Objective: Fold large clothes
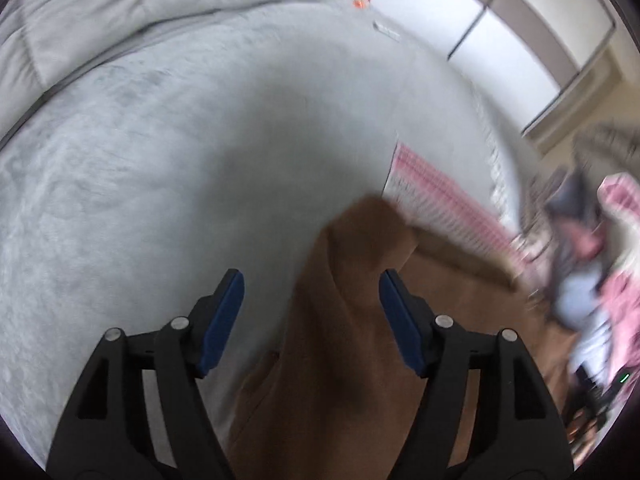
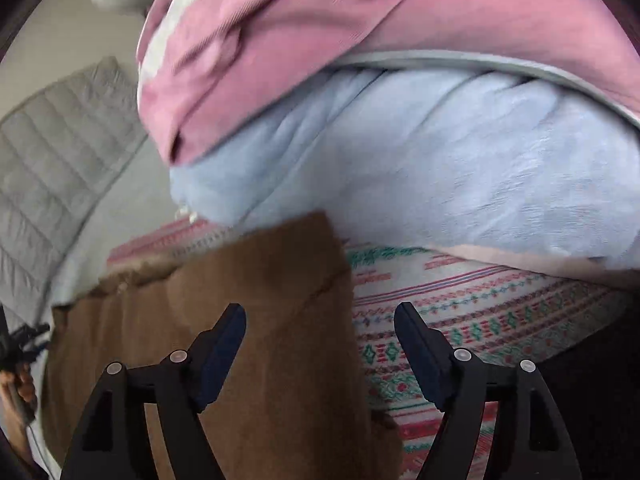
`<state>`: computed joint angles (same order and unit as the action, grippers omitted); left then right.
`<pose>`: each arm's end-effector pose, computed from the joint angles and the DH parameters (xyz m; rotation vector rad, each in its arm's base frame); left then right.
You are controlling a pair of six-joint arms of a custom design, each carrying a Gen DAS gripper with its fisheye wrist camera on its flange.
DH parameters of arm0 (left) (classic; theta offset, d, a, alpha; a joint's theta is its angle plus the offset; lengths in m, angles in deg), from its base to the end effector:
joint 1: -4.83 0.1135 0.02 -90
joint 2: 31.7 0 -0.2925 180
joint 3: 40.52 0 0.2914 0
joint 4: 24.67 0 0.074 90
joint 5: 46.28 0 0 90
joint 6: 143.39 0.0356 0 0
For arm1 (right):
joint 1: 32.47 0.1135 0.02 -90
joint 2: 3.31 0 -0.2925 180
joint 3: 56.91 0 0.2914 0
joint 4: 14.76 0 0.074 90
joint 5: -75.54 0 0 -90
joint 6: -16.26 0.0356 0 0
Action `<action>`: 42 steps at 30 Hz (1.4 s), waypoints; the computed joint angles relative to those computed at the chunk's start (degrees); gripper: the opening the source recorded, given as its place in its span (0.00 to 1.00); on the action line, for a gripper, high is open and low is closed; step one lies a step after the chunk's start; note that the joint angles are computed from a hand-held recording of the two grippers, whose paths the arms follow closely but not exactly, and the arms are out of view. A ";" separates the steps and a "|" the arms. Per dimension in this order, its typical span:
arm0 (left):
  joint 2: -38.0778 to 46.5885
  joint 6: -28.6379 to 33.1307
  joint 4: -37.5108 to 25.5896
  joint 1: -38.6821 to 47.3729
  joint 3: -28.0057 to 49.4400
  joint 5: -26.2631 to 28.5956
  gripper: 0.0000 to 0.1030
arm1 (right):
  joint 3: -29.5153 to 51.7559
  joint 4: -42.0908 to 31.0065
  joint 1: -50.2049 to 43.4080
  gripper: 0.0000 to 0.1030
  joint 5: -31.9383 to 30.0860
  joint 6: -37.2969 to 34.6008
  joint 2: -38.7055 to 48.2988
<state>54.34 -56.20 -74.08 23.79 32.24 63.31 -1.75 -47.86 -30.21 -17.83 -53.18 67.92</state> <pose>0.3186 0.0968 0.2428 -0.3842 2.5762 -0.3560 0.2772 0.0130 0.2269 0.3620 2.4158 0.2503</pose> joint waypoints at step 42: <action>-47.38 -3.31 -30.14 -9.85 -14.98 -6.20 0.50 | -6.32 -36.41 41.52 0.59 22.08 47.58 -36.13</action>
<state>6.96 -59.51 -104.22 13.94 17.26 57.11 -8.07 -84.28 11.31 4.24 -5.59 31.79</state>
